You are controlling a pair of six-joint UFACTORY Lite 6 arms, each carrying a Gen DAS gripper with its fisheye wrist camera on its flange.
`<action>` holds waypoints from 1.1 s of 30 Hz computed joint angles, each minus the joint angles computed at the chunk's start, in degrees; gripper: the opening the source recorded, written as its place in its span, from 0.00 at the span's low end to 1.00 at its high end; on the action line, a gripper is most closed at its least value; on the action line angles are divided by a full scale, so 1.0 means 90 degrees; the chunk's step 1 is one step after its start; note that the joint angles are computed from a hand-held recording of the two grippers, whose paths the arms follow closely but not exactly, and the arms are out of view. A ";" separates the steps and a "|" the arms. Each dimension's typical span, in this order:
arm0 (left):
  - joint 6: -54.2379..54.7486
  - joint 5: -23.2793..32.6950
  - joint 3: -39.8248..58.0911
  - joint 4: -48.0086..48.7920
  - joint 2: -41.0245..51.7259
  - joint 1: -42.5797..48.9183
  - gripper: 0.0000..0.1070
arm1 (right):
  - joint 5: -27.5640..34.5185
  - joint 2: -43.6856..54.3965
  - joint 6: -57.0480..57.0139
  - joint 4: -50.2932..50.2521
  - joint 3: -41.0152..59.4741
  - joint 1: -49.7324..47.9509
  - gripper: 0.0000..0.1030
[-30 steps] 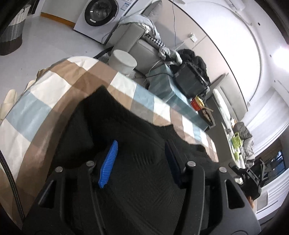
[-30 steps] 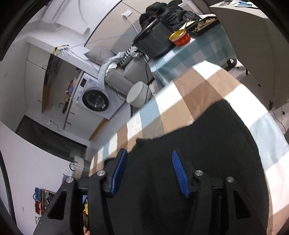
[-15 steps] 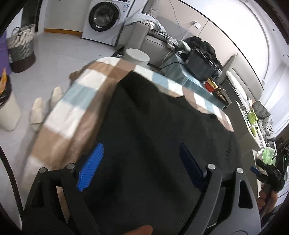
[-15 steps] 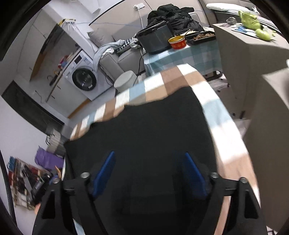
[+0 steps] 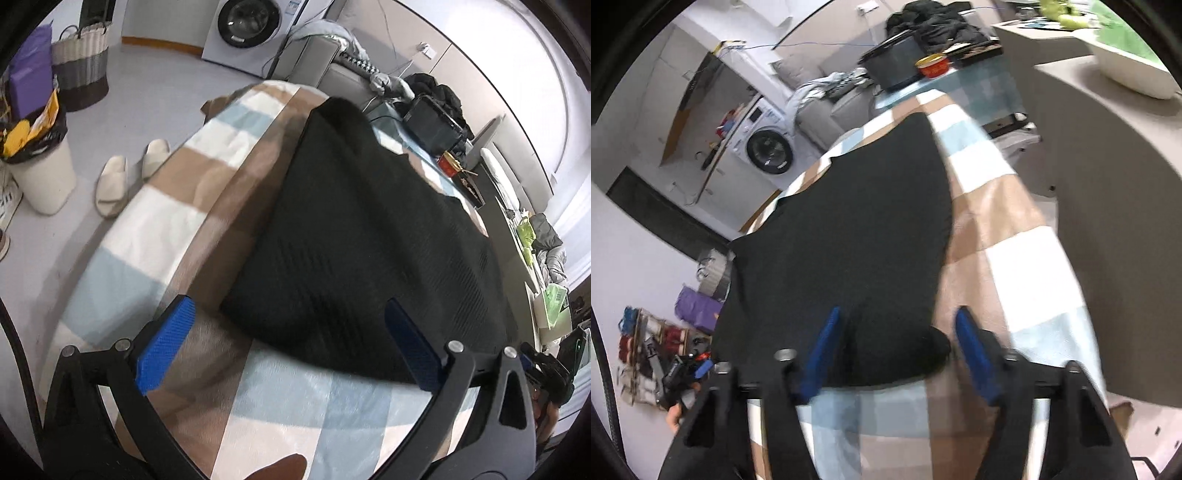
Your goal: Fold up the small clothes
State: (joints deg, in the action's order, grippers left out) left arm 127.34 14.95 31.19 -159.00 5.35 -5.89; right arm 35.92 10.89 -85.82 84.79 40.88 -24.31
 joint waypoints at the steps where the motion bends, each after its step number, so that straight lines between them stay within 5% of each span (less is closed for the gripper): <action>1: 0.0051 0.0048 -0.0070 -0.0050 -0.0027 -0.0022 0.95 | -0.0174 -0.0033 -0.0100 0.0049 -0.0036 0.0133 0.18; 3: 0.0612 0.0022 -0.0365 -0.0650 -0.0307 -0.0119 0.95 | -0.0368 -0.0040 -0.0096 -0.0068 0.0000 0.0310 0.08; 9: 0.1162 -0.0184 -0.0616 -0.1243 -0.0610 -0.0293 0.95 | -0.1228 -0.0313 0.0662 -0.0741 -0.0109 0.0345 0.07; 14: 0.0666 -0.0098 -0.0216 -0.0776 -0.0289 -0.0184 0.92 | -0.1194 -0.1159 0.0959 -0.0910 -0.0649 0.0354 0.26; 16: 0.0154 -0.0035 0.0128 -0.0139 0.0073 -0.0074 0.84 | -0.1030 -0.1513 0.0789 -0.0755 -0.0943 0.0226 0.45; 20: -0.0776 -0.0079 0.0826 0.0856 0.0844 0.0040 0.46 | -0.0693 -0.1903 0.0600 -0.0584 -0.1356 -0.0002 0.46; 23: -0.0944 0.0514 0.0741 0.1149 0.0965 0.0177 0.16 | -0.0691 -0.2075 0.0631 -0.0603 -0.1605 -0.0051 0.46; 28: 0.0954 0.0237 0.0243 -0.0743 0.0469 -0.0103 0.13 | -0.0716 -0.2215 0.0859 -0.0789 -0.1756 -0.0066 0.46; 31: 0.0929 0.0185 0.0033 -0.0781 0.0223 -0.0059 0.13 | -0.0699 -0.2194 0.0933 -0.0774 -0.1817 0.0022 0.46; 33: 0.1836 0.0002 -0.0114 -0.1806 -0.0118 -0.0204 0.13 | -0.1178 -0.2317 0.1243 -0.0880 -0.1852 0.0498 0.46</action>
State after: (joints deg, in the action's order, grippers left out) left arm 143.87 14.97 30.17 -175.25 4.28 -7.72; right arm 25.32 -9.96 -74.64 76.87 24.21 -19.83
